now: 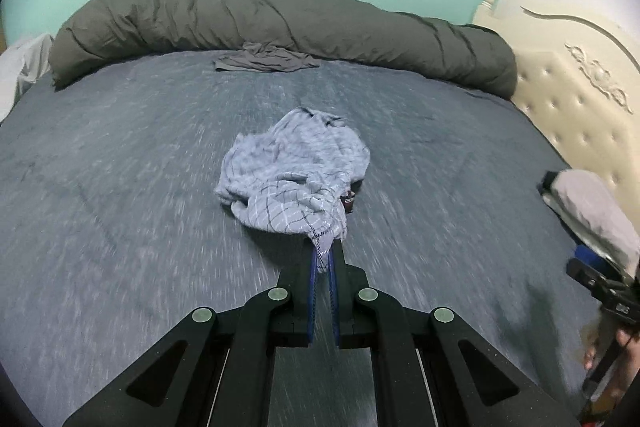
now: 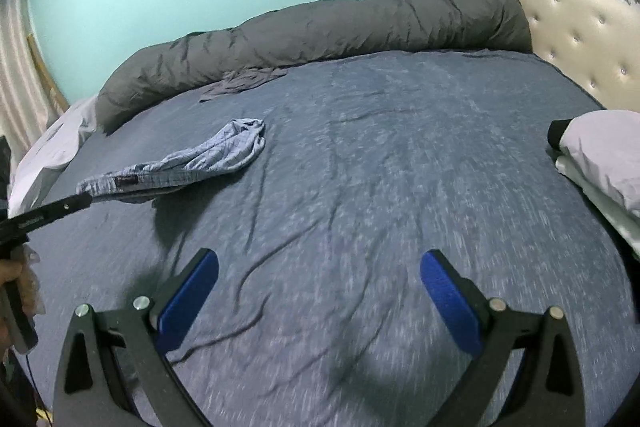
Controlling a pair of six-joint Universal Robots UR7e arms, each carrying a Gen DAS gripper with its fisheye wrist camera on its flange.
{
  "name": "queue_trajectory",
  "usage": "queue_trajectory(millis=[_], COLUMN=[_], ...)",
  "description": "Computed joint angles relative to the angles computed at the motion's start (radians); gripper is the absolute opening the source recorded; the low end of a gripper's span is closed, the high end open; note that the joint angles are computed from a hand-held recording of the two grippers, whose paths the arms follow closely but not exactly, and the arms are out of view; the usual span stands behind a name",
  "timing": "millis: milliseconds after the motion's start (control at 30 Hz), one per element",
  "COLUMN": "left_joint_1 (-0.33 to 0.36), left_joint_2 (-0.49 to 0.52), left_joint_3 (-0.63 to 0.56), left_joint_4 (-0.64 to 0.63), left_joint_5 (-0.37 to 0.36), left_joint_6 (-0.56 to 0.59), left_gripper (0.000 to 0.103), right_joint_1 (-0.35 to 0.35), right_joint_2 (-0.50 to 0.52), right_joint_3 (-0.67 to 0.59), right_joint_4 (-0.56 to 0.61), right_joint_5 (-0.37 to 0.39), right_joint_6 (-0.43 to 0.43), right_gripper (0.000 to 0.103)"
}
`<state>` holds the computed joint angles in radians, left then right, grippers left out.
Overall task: Fold clothes
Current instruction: 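Lift the plaid garment with the left tool and pull it toward the bed center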
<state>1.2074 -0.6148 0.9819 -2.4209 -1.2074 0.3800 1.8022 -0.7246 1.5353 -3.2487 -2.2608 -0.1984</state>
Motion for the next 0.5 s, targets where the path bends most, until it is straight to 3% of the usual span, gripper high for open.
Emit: queue_trajectory(millis=[267,500], left_joint_1=[-0.042,-0.073], left_joint_2=[-0.234,-0.371], left_joint_3=[0.321,0.498], left_joint_4=[-0.097,-0.131], left_joint_5=[-0.033,-0.059], left_joint_6=[-0.047,-0.082], left_gripper=[0.005,0.005], right_joint_1=[0.054,0.082], right_joint_2=[-0.039,-0.039], right_joint_3=[0.108,0.15], right_joint_4=[0.027,0.033], right_joint_5=[0.011,0.06], right_joint_6=[0.088,0.103], right_gripper=[0.102,0.102])
